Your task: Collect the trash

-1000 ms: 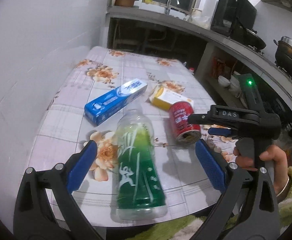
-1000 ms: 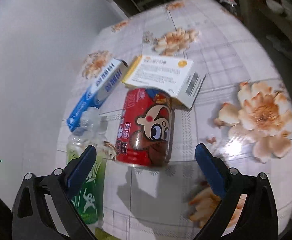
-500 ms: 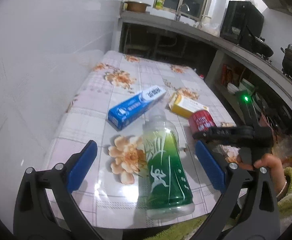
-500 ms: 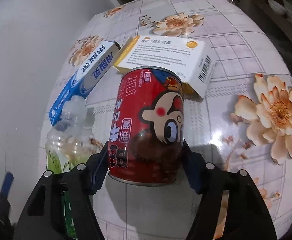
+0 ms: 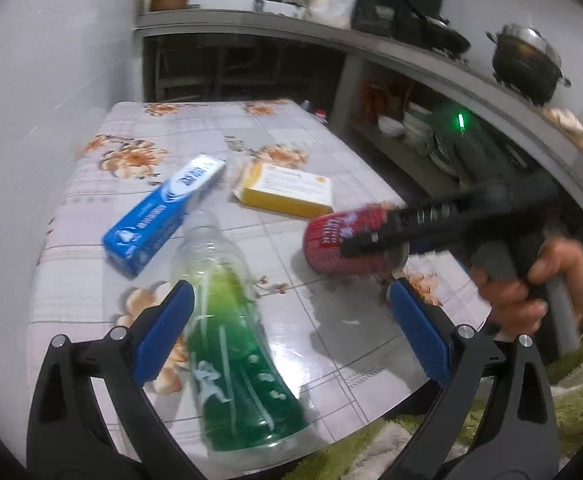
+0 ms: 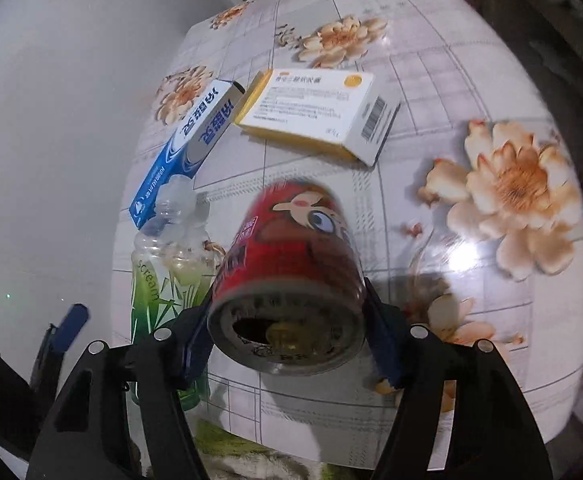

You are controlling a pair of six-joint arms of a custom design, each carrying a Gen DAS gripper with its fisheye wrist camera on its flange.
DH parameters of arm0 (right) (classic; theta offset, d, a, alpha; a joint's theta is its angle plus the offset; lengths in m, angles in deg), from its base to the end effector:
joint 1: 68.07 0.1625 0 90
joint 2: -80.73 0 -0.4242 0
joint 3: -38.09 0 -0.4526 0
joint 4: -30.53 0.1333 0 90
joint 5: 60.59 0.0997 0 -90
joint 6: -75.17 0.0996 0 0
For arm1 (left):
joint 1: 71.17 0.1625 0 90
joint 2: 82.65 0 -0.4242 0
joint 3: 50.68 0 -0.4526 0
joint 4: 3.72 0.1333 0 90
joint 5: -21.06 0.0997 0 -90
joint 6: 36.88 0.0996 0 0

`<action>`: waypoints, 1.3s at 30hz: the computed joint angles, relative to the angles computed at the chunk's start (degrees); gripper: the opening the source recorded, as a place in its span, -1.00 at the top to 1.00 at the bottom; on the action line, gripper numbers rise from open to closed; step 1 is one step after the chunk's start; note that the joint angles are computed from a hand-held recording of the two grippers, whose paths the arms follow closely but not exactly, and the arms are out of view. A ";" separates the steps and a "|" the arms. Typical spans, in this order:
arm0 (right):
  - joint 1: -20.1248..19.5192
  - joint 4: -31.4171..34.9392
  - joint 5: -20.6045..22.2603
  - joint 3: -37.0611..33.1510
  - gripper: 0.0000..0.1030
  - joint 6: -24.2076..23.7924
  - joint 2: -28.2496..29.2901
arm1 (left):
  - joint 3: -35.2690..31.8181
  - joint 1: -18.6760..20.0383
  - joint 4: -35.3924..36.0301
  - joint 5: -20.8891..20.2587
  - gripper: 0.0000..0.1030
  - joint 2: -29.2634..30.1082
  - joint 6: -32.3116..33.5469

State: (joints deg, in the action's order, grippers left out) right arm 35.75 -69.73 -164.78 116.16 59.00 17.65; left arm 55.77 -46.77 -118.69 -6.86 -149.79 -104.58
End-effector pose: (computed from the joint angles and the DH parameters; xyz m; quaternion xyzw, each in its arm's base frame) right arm 0.2779 -0.6738 0.3192 0.2615 -0.9564 -0.0435 0.1225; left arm -0.4550 -0.4494 0.1968 0.0488 0.8511 -0.4273 0.3010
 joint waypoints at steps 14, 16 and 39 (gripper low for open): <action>3.34 -5.10 -6.68 2.07 -0.24 -10.01 -0.29 | -2.36 1.03 -4.97 0.58 -0.83 4.60 11.01; 3.29 -5.65 -6.82 2.60 -0.24 -10.97 -0.35 | -2.84 1.17 -5.01 0.56 -0.83 5.14 11.46; 0.44 4.20 7.89 -19.03 -0.70 -20.97 12.71 | -6.22 2.99 -3.46 -0.23 -0.83 7.52 13.16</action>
